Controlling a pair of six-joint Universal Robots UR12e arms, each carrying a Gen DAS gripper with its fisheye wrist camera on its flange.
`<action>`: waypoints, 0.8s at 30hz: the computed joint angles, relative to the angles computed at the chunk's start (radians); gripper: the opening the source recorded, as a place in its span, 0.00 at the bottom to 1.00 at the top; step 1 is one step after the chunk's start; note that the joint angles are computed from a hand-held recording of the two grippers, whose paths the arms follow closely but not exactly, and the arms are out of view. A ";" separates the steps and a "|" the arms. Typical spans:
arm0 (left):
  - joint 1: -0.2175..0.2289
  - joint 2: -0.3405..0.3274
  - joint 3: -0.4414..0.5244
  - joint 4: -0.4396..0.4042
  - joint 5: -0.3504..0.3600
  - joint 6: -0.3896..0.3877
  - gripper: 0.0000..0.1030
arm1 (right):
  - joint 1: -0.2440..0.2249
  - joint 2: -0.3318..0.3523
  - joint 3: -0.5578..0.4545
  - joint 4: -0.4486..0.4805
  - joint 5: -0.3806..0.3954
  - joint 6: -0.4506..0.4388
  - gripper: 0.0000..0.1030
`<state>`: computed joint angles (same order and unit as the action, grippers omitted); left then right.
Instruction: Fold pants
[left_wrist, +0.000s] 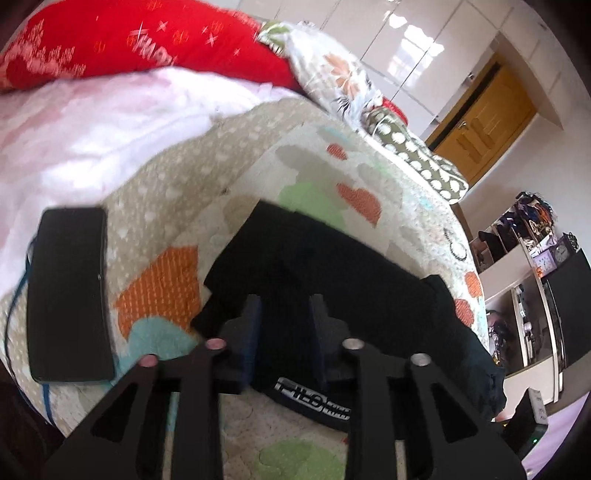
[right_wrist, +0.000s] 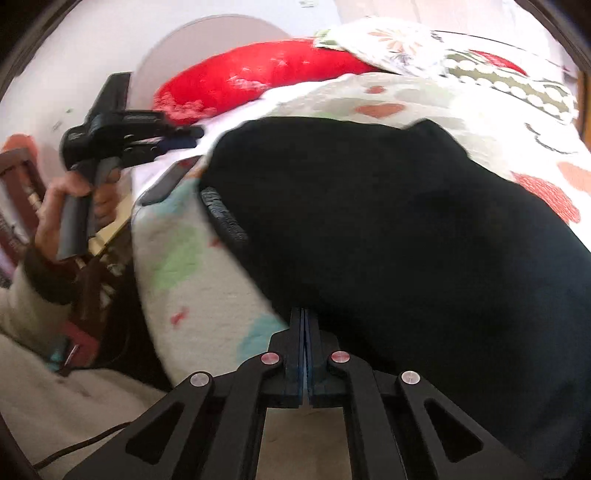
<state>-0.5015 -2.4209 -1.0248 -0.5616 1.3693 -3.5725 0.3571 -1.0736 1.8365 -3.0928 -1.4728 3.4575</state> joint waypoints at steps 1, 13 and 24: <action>-0.001 0.000 -0.002 0.001 0.012 -0.007 0.52 | -0.002 0.000 0.003 -0.029 -0.004 0.018 0.09; 0.004 -0.069 0.104 -0.119 0.031 -0.061 0.79 | 0.024 0.006 0.003 -0.055 -0.069 0.080 0.61; -0.013 -0.095 0.168 -0.118 0.070 0.050 0.71 | 0.084 0.002 -0.019 0.010 -0.337 -0.125 0.59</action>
<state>-0.5146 -2.5158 -0.8569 -0.6801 1.4389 -3.5223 0.4415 -1.0711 1.8171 -3.0832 -1.8103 3.3328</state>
